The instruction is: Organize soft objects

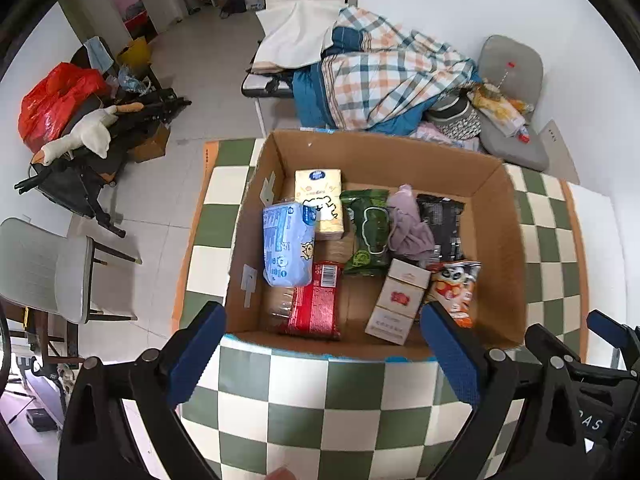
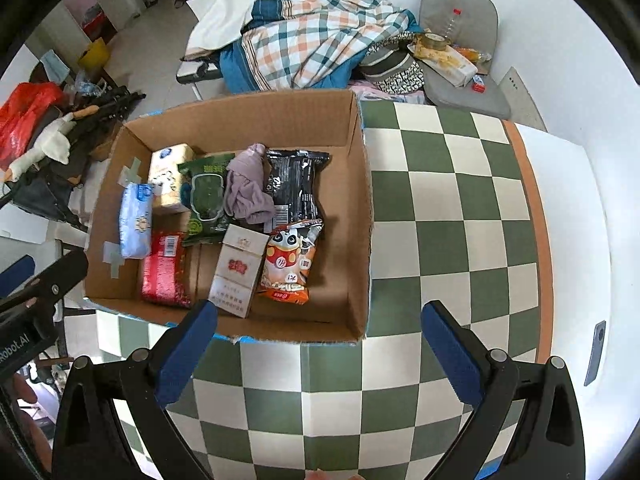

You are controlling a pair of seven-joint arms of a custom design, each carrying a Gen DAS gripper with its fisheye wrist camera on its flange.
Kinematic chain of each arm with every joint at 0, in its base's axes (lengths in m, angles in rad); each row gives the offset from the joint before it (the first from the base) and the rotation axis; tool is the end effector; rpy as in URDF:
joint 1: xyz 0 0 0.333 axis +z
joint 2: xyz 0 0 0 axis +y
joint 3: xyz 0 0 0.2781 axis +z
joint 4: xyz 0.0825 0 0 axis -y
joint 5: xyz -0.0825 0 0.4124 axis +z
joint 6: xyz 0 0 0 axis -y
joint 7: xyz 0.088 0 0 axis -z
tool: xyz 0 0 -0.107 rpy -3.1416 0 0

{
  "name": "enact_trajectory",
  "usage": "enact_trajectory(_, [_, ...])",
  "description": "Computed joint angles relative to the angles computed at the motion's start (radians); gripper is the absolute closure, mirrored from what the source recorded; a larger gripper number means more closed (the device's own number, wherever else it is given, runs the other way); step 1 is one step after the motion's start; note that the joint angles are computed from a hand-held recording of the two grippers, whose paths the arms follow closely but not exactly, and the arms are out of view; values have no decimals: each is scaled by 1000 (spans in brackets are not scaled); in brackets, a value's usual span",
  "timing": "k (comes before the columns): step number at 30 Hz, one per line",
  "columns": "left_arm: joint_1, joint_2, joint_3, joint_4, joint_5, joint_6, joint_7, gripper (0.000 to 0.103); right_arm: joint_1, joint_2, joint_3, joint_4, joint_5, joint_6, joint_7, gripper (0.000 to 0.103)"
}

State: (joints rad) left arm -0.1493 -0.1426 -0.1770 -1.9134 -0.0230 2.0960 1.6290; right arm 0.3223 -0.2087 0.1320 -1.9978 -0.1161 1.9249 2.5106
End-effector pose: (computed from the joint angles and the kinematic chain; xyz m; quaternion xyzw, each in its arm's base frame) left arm 0.5484 -0.1913 0.5443 -0.5541 0.8167 -0.1268 0.0989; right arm 0.4923 0.2354 0.5189 -0.5276 0.8440 -0.0749 0.0601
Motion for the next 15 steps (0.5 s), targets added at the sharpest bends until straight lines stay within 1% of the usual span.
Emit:
enact_trajectory(3, [-3,-72,8,-21,-32,-21,19,3,3,-59,8,-9,-6,-16,15,0])
enact_trajectory(7, [-3,-163,20,-41,-61,-41,31,3,7,-134,37,12,-44,-64,38,0])
enact_trajectory(11, [-3,-271,24,-78,-50,-48,35,3,13,-185,70,62,-81,-134,57,0])
enact_trajectory(15, [-9,-326,38,-82,-70,-90,54,3,20,-211,105,124,-124,-214,66,0])
